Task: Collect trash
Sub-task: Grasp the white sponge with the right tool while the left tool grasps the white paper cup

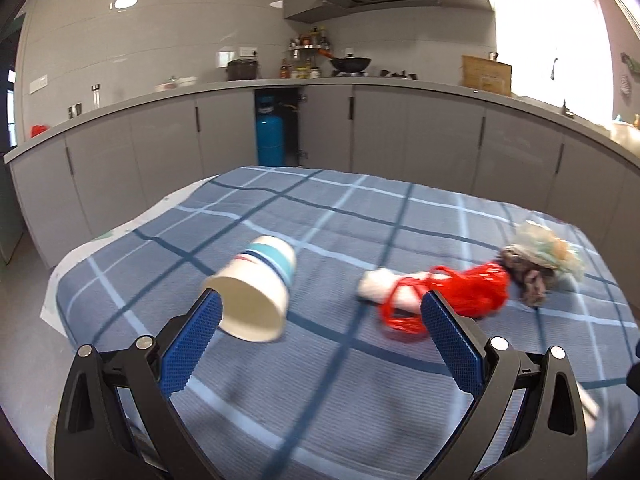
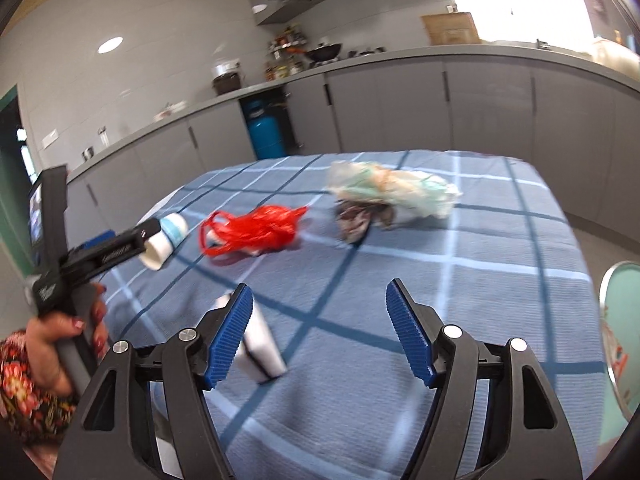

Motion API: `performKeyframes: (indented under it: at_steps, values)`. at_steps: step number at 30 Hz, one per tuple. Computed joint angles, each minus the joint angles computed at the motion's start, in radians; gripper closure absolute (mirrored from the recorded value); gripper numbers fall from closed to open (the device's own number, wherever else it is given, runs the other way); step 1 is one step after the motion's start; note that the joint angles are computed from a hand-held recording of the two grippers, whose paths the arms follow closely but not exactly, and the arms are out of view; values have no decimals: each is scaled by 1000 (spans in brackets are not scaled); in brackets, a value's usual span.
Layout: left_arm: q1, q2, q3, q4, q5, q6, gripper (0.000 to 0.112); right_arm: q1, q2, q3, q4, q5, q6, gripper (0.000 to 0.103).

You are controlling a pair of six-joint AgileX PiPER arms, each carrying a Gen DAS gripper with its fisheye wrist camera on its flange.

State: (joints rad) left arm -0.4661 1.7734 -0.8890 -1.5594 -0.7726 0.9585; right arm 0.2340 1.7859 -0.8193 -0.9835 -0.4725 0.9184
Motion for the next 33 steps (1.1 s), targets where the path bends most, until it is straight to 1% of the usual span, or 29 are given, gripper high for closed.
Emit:
performKeyframes:
  at_steps: [3,6,8,10,11,12,13,15,16,17,18,19,20,22,24,26,30,33]
  values:
    - [65,22,-12,5,-2,38,14,42,12,-7,15,26,-28,34]
    - [130,55,-48,-23,27,106,14,89,29,-14,33,63,-67,34]
    - [178,71,-61,-33,82,132,14,114,44,-23,29,89,-84,35]
    - [205,80,-53,-5,117,96,14,135,60,-31,37,114,-114,46]
    - [223,85,-52,13,148,83,14,135,71,-43,-2,119,-84,59]
    - [242,93,-53,24,184,74,15,139,83,-56,-53,128,-42,69]
    - [249,100,-51,50,194,50,15,137,84,-54,-64,122,-36,72]
    - [255,110,-46,104,215,13,16,132,85,-56,-81,104,-20,74]
    - [254,120,-51,114,217,16,21,131,84,-56,-74,103,-26,74]
    - [252,127,-55,119,220,17,34,130,84,-55,-64,101,-32,74]
    - [249,137,-61,126,228,28,40,130,85,-56,-62,100,-30,74]
    - [246,152,-78,92,230,75,43,129,86,-58,-59,101,-29,75]
    - [241,157,-81,89,221,82,44,129,85,-59,-42,105,-44,75]
    - [225,154,-66,134,199,44,48,134,81,-54,48,120,-122,75]
    - [213,149,-60,130,183,41,50,129,75,-51,127,129,-178,75]
    - [206,135,-40,155,189,-4,51,123,73,-50,182,136,-220,75]
    - [166,105,10,208,187,-101,51,104,73,-52,171,132,-197,75]
    - [121,90,42,231,160,-144,51,104,75,-55,190,139,-215,75]
